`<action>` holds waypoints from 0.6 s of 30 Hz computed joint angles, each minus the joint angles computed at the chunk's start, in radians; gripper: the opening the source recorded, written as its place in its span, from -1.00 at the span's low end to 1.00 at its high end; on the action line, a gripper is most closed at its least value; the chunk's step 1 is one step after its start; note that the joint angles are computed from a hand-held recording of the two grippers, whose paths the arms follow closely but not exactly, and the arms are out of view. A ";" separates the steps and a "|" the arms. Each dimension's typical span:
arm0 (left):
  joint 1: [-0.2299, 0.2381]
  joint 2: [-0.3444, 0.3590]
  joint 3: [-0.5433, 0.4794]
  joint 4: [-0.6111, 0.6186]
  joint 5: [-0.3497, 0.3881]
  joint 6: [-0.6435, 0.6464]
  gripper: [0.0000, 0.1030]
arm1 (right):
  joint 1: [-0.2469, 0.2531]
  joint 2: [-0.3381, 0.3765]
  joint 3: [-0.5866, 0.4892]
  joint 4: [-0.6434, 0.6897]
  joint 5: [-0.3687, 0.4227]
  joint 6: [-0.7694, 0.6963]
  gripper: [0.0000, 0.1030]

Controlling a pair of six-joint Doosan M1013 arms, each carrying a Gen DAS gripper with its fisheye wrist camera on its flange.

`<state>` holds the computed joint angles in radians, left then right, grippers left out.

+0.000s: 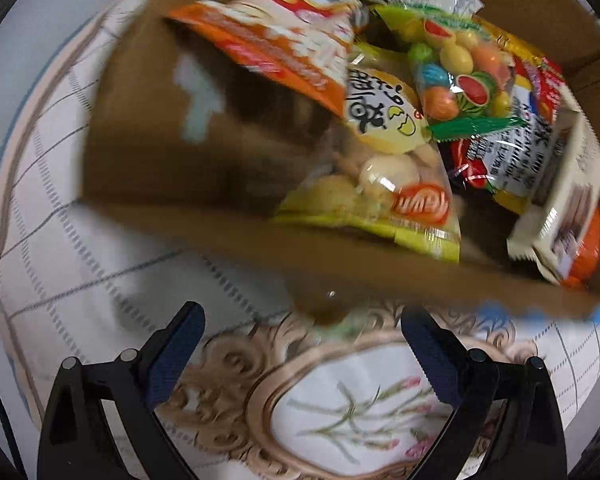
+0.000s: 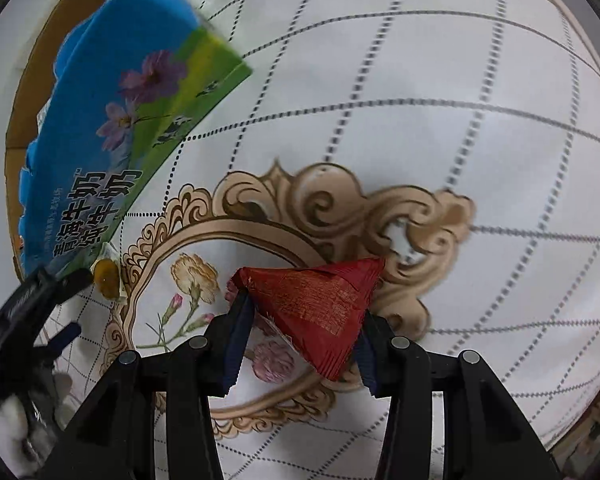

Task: Organize snacks
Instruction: 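Grasp the red triangular packet on the mat with the right tool, then grasp the yellow wrapped round candy with left tool while right tool holds red packet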

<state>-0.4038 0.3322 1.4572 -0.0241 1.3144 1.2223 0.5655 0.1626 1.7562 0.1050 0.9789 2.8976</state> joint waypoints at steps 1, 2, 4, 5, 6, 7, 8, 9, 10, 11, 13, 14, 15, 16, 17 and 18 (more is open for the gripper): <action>-0.002 0.011 -0.006 0.000 0.004 0.007 0.95 | -0.002 0.007 -0.004 0.004 0.003 -0.007 -0.04; -0.006 0.020 -0.011 0.000 0.001 0.017 0.95 | -0.003 0.016 -0.012 0.006 0.005 -0.011 -0.04; -0.014 0.026 -0.010 0.012 -0.007 0.030 0.26 | -0.007 0.017 -0.011 0.011 0.012 -0.022 -0.04; -0.017 0.030 -0.009 0.010 0.004 0.038 -0.03 | -0.008 0.019 -0.012 0.013 0.014 -0.026 -0.04; -0.019 0.029 -0.005 0.010 0.002 0.043 -0.04 | -0.008 0.020 -0.014 0.015 0.016 -0.032 -0.04; -0.023 0.020 0.007 0.018 -0.013 0.050 -0.09 | -0.010 0.022 -0.015 0.018 0.018 -0.041 -0.04; -0.028 0.011 0.017 0.028 -0.021 0.056 -0.10 | -0.012 0.023 -0.016 0.022 0.019 -0.051 -0.04; -0.030 0.004 0.025 0.032 -0.022 0.060 -0.11 | -0.012 0.024 -0.018 0.026 0.022 -0.060 -0.04; -0.030 -0.006 0.038 0.029 -0.020 0.061 -0.11 | -0.013 0.024 -0.019 0.035 0.024 -0.073 -0.04; -0.031 -0.018 0.051 0.026 -0.020 0.060 -0.11 | -0.015 0.022 -0.018 0.046 0.025 -0.086 -0.04; -0.036 -0.049 0.085 0.034 -0.014 0.062 -0.14 | -0.014 0.021 -0.019 0.068 0.030 -0.119 -0.05; -0.039 -0.068 0.105 0.039 -0.007 0.062 -0.14 | -0.011 0.023 -0.021 0.083 0.031 -0.141 -0.05; -0.043 -0.089 0.128 0.043 0.002 0.063 -0.14 | -0.008 0.023 -0.021 0.097 0.034 -0.164 -0.05; -0.047 -0.108 0.148 0.048 0.010 0.064 -0.14 | -0.004 0.023 -0.022 0.111 0.039 -0.190 -0.05; -0.052 -0.127 0.171 0.054 0.022 0.061 -0.14 | 0.002 0.022 -0.021 0.129 0.044 -0.218 -0.05; -0.057 -0.148 0.194 0.057 0.036 0.062 -0.22 | 0.008 0.021 -0.021 0.143 0.051 -0.243 -0.05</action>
<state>-0.4610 0.1845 1.6508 0.0328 1.3508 1.2844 0.5736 0.1836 1.7355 0.2476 1.0295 2.6550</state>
